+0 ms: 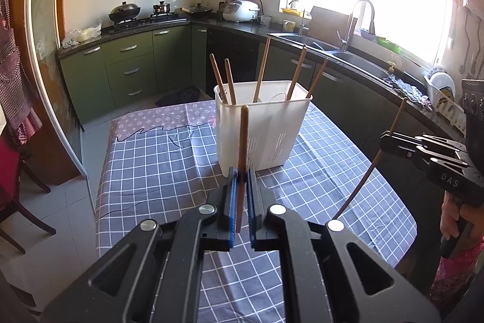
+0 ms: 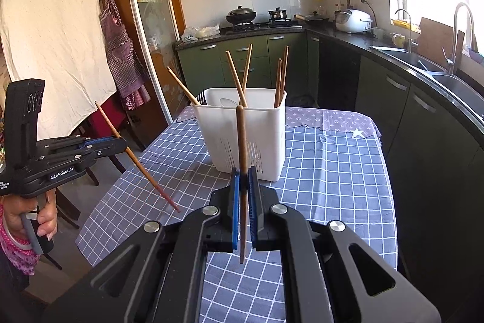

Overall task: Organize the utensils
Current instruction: 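Carry both chopsticks over the holder while the left tool releases its chopstick inside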

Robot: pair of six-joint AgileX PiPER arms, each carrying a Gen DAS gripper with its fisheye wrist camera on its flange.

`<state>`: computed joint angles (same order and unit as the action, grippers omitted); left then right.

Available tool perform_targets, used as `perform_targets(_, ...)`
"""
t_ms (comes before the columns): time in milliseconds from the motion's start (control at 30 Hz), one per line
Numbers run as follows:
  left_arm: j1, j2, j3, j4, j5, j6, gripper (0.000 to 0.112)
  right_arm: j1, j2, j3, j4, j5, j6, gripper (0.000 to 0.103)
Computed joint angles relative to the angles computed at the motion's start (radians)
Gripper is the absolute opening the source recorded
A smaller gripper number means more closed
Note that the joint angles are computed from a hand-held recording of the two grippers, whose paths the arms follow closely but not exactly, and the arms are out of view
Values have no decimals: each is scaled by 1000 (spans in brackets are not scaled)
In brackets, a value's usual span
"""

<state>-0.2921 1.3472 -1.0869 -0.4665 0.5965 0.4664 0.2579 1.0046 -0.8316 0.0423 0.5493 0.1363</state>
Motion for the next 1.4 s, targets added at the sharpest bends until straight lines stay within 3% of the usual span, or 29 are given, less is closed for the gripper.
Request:
perform_targets(700, -25, 149, -442, 0, 177, -62, 6, -51, -12, -135, 111, 92, -158, 6)
perform_targets(1000, -94, 268, -711, 165, 144, -239, 6, -97, -15, -139, 176, 110, -227, 6)
perform_targets(1100, -120, 317, -756, 247, 116, -313, 6, -104, -13, -146, 178, 116, -234, 6)
perform_targets(1400, -127, 467, -819, 309, 143, -380, 6, -130, -34, -148, 183, 136, -240, 6)
